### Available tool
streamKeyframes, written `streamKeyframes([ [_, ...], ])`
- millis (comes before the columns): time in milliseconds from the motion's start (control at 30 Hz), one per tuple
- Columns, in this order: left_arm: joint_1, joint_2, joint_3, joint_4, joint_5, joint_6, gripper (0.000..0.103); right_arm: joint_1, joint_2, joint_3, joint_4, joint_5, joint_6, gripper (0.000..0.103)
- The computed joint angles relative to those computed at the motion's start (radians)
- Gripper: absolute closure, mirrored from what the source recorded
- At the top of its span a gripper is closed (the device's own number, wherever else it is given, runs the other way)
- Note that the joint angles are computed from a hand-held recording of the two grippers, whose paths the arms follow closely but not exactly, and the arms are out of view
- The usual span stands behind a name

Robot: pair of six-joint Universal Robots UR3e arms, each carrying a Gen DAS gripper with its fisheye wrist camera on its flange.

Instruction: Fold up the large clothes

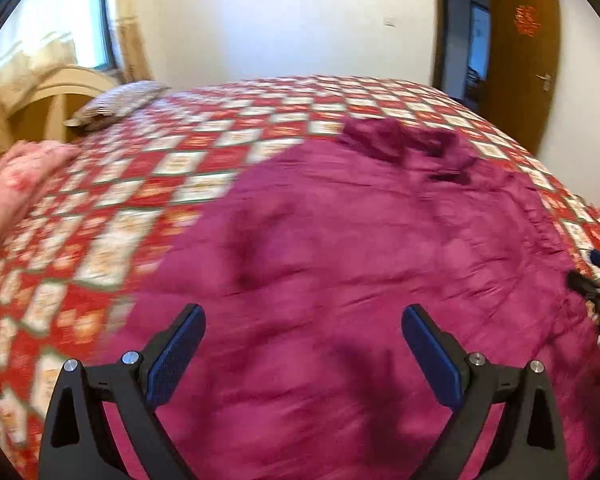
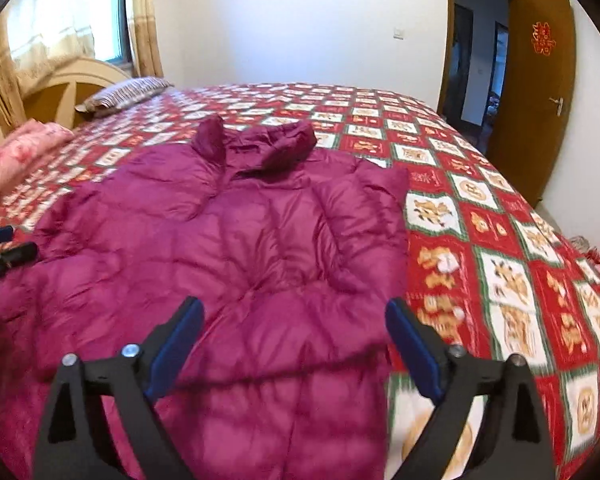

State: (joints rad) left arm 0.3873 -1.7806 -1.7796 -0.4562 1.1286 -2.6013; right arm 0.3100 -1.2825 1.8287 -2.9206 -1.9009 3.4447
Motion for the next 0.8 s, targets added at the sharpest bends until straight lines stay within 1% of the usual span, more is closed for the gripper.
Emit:
streamKeyframes([
  [67,0.099,0.022,-0.025,-0.013,-0.015,0.038,0.004,0.031,-0.042,0.061,-0.008,-0.021,0.003,0.008],
  [133,0.215,0.02,-0.035,-0.055,-0.038,0.088,0.004,0.065,-0.048,0.077,-0.001,-0.049,0.012,0.008],
  [233,0.337,-0.005,-0.046,-0.118,-0.039,0.137,0.004,0.118,-0.047,0.106,-0.028,-0.089,0.022,0.008],
  [300,0.388,-0.02,-0.059,-0.147,-0.051,0.164,0.004,0.142,-0.038,0.092,-0.028,-0.106,0.033,0.008],
  [367,0.415,-0.05,-0.054,-0.188,-0.058,0.168,0.004,0.157,-0.032,0.088,-0.037,-0.115,0.043,0.008],
  [400,0.42,-0.054,-0.066,-0.183,-0.067,0.166,0.004,0.164,-0.029,0.082,-0.036,-0.119,0.048,0.008],
  [500,0.414,-0.062,-0.103,-0.115,-0.105,0.184,0.005,0.182,-0.025,0.072,-0.037,-0.128,0.06,0.008],
  [533,0.412,-0.07,-0.105,-0.098,-0.121,0.187,0.022,0.188,-0.023,0.068,-0.039,-0.135,0.061,0.008],
  [567,0.41,-0.075,-0.104,-0.087,-0.131,0.19,0.043,0.192,-0.023,0.065,-0.043,-0.142,0.06,0.008],
  [600,0.399,-0.082,-0.09,-0.078,-0.121,0.194,0.076,0.194,-0.023,0.065,-0.049,-0.149,0.06,0.008],
  [633,0.399,-0.085,-0.063,-0.105,-0.124,0.195,0.079,0.198,-0.024,0.068,-0.057,-0.159,0.065,0.008],
  [700,0.412,-0.069,-0.028,-0.113,-0.141,0.152,0.085,0.199,-0.033,0.081,-0.071,-0.168,0.077,0.008],
  [767,0.436,-0.035,-0.011,-0.024,-0.168,0.085,0.086,0.186,-0.05,0.108,-0.091,-0.168,0.09,0.008],
  [800,0.443,-0.024,0.008,-0.008,-0.183,0.063,0.086,0.182,-0.058,0.121,-0.101,-0.17,0.098,0.008],
])
